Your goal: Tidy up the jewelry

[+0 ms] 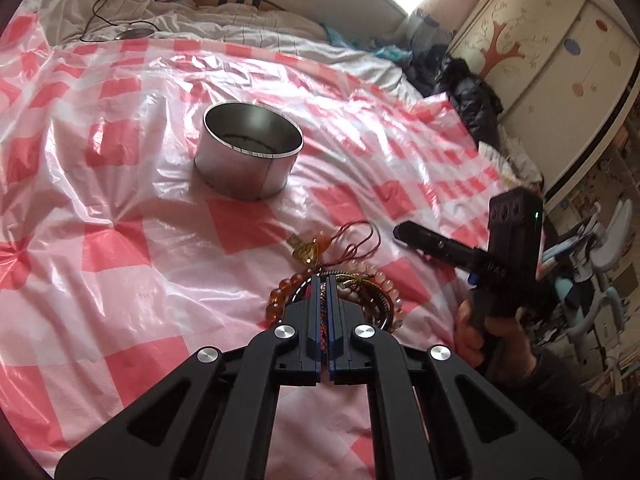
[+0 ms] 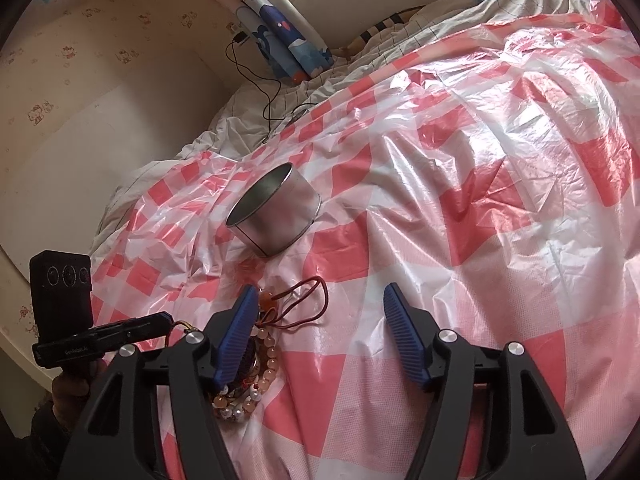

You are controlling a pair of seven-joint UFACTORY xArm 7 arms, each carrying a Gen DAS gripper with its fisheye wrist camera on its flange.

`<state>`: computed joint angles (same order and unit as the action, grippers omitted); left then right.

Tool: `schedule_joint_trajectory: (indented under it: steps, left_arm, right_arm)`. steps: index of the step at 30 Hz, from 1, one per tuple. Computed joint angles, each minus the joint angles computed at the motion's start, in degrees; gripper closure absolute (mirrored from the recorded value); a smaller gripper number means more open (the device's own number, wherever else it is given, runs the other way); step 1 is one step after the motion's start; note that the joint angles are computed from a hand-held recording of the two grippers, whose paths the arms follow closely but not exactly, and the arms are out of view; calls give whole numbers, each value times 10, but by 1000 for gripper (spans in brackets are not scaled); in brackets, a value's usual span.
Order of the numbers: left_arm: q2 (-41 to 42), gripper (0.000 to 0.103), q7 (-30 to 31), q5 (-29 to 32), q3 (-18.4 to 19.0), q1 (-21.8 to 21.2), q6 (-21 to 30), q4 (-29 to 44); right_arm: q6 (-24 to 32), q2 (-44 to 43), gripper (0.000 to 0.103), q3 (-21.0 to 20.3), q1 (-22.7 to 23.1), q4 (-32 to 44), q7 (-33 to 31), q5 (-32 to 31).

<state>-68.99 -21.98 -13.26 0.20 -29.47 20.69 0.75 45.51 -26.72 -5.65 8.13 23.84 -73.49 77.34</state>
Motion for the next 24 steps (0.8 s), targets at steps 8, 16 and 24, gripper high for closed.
schedule_joint_trajectory:
  steps: [8,16,24]
  left_arm:
    - [-77,102,-31,7,-6,42,14,-23]
    - [-75,103,-36,19,-8,54,38,-18]
    - [-8,99,-28,-14,35,59,39,-15]
  right_arm:
    - [-122,11,34,74,49,21,47,-101]
    - [-181,52,81,87,93,40,110,-227]
    - [-124,21,100,-26,138,27,50,-106]
